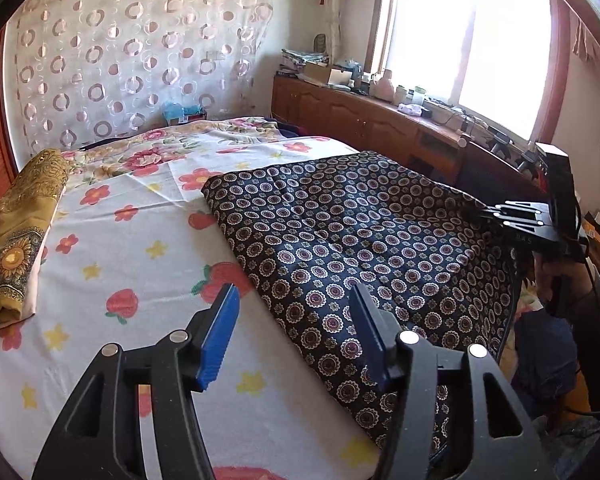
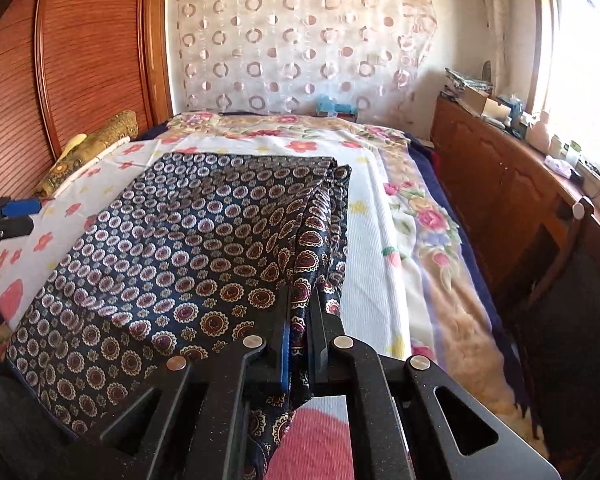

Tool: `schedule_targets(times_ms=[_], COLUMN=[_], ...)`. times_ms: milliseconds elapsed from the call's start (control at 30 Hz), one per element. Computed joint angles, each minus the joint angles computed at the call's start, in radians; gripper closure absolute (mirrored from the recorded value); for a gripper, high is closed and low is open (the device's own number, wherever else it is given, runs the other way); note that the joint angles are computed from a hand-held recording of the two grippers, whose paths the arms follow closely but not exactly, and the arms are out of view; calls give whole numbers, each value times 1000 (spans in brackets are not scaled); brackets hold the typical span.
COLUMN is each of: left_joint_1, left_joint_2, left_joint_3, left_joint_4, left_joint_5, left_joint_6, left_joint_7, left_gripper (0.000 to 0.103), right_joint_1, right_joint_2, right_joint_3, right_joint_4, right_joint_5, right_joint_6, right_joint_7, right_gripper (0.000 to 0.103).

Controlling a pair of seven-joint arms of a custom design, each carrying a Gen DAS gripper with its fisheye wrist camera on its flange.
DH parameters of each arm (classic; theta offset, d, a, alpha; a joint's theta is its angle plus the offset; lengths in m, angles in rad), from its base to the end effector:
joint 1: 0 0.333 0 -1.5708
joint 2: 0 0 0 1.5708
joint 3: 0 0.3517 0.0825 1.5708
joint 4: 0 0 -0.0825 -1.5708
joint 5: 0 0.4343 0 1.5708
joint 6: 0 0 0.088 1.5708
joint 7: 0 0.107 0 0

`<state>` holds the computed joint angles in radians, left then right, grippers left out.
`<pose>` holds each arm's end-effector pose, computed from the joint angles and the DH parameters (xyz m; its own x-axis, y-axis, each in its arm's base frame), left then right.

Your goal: Fold small clothes

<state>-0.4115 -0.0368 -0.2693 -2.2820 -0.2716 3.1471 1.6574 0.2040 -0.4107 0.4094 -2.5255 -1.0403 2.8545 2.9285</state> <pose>0.4780 -0.3583 0.4803 -0.5297 -0.8376 0.1336 -0.5855 0.2471 -0.7721 0.3607 0.3203 0.4678 0.1792 -0.9824 0.0521 -0.5782 -0.1480 -0.8023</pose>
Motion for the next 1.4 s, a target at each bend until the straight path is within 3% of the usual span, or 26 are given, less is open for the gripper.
schedule_targets(times_ms=[200,400,500,600,800,1000,1133,1267,1400], left_joint_1=[3,-3,-6,-39,-31,-39,-29,-34,-71], left_joint_2=[-3,-7,-7,-6,-5,-5,-5,-10,-21], left_joint_3=[-2,-1,-1,12,-8,-13,-24,-23,-11], left_joint_4=[-2,-9,-11,-11,-26,-34,-44,-50,-53], left_joint_5=[30,30,28,-83,-79,-129,-74,-96,-266], left_joint_6=[-2,-4,-9,-26,-63,-96,-119,-131,-141], left_joint_7=[-30,-34,-35,58,61,109,62,84,238], left_gripper=[45,41,41,40,40,40,40,40,41], right_joint_1=[-33,-54,-30,3,44,36,24,12,33], right_joint_2=[-22,-22,-24,-27,-49,-57,-53,-55,-72], right_joint_3=[7,38,30,4,-26,-24,-27,-14,-23], right_joint_4=[-16,-1,0,-12,-55,-98,-122,-132,-150], right_joint_5=[-27,-91,-123,-119,-58,22,73,115,197], right_joint_6=[27,-12,-42,-45,-52,-37,6,32,41], right_joint_7=[25,80,100,90,49,23,2,-34,-130], right_gripper=[98,87,83,75,61,59,59,59,59])
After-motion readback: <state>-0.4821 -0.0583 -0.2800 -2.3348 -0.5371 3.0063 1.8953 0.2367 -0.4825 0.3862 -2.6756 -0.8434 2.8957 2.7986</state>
